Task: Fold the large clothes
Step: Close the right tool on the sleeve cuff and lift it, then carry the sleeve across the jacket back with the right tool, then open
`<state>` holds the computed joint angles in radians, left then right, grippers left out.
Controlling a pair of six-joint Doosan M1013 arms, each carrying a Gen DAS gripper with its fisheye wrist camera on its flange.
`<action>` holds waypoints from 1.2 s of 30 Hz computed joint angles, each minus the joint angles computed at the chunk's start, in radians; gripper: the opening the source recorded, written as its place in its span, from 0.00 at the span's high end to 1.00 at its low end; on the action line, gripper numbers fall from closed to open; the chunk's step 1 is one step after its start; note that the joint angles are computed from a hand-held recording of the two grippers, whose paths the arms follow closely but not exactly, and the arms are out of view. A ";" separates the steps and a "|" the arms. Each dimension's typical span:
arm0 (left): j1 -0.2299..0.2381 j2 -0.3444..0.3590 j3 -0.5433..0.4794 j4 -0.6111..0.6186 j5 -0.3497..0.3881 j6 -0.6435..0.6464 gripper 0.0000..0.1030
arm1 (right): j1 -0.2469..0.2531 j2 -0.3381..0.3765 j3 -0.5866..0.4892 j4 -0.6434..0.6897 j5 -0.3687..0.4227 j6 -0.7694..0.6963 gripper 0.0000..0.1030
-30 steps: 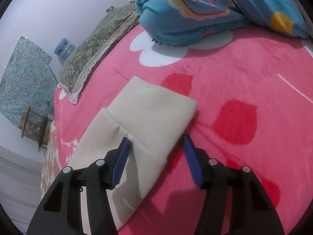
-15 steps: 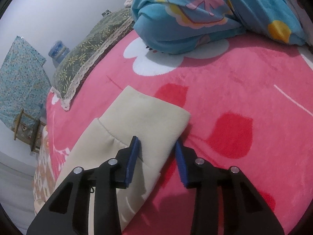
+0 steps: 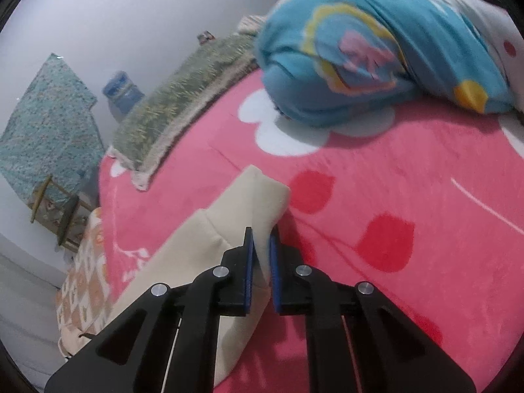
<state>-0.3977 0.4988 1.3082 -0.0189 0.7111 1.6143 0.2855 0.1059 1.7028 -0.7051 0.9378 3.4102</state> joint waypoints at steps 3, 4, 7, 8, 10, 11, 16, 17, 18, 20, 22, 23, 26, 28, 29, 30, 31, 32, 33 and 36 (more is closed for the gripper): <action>0.000 0.000 0.000 0.000 0.000 0.000 0.07 | 0.013 -0.004 -0.012 -0.023 -0.006 -0.003 0.91; 0.000 0.000 0.000 0.000 0.000 0.000 0.07 | 0.019 -0.007 -0.017 -0.036 -0.013 -0.003 0.91; 0.000 0.000 0.000 0.000 0.000 0.000 0.07 | 0.038 -0.013 -0.030 -0.072 -0.028 0.000 0.91; 0.000 0.000 0.000 0.000 0.000 0.000 0.07 | 0.046 -0.014 -0.036 -0.086 -0.036 0.000 0.92; 0.000 0.000 -0.001 0.001 0.001 0.000 0.07 | 0.060 -0.015 -0.051 -0.109 -0.050 -0.003 0.92; -0.001 0.000 -0.001 0.002 0.001 0.000 0.07 | 0.067 -0.016 -0.058 -0.119 -0.062 -0.004 0.92; 0.005 -0.004 -0.006 -0.011 0.008 0.019 0.07 | 0.107 -0.005 -0.117 -0.156 -0.102 -0.042 0.92; 0.008 -0.013 0.001 -0.013 -0.005 0.021 0.07 | 0.116 0.000 -0.133 -0.161 -0.110 -0.054 0.92; 0.014 -0.030 0.017 -0.025 -0.037 0.029 0.08 | 0.124 0.004 -0.147 -0.167 -0.117 -0.065 0.92; 0.027 -0.066 0.045 -0.050 -0.090 0.050 0.09 | 0.145 0.016 -0.181 -0.187 -0.136 -0.088 0.92; 0.040 -0.090 0.060 -0.085 -0.108 0.088 0.18 | 0.162 0.029 -0.212 -0.201 -0.155 -0.107 0.92; 0.050 -0.102 0.066 -0.101 -0.104 0.106 0.25 | 0.171 0.037 -0.228 -0.207 -0.162 -0.115 0.92; 0.072 -0.110 0.070 -0.145 -0.061 0.148 0.40 | 0.193 0.064 -0.278 -0.213 -0.193 -0.142 0.92; 0.088 -0.101 0.061 -0.158 -0.003 0.167 0.45 | 0.210 0.090 -0.319 -0.208 -0.201 -0.173 0.92; 0.095 -0.093 0.054 -0.173 0.030 0.189 0.49 | 0.218 0.102 -0.338 -0.207 -0.201 -0.186 0.92; 0.104 -0.086 0.052 -0.189 0.057 0.211 0.52 | 0.225 0.115 -0.356 -0.203 -0.202 -0.200 0.92; 0.109 -0.080 0.055 -0.184 0.067 0.215 0.58 | 0.233 0.130 -0.379 -0.199 -0.208 -0.215 0.92; 0.111 -0.076 0.059 -0.164 0.067 0.205 0.67 | 0.240 0.147 -0.403 -0.192 -0.214 -0.232 0.92; 0.117 -0.073 0.064 -0.166 0.068 0.206 0.71 | 0.247 0.162 -0.426 -0.185 -0.212 -0.253 0.92; 0.141 -0.074 0.080 -0.223 0.053 0.242 0.85 | 0.275 0.223 -0.515 -0.168 -0.207 -0.334 0.92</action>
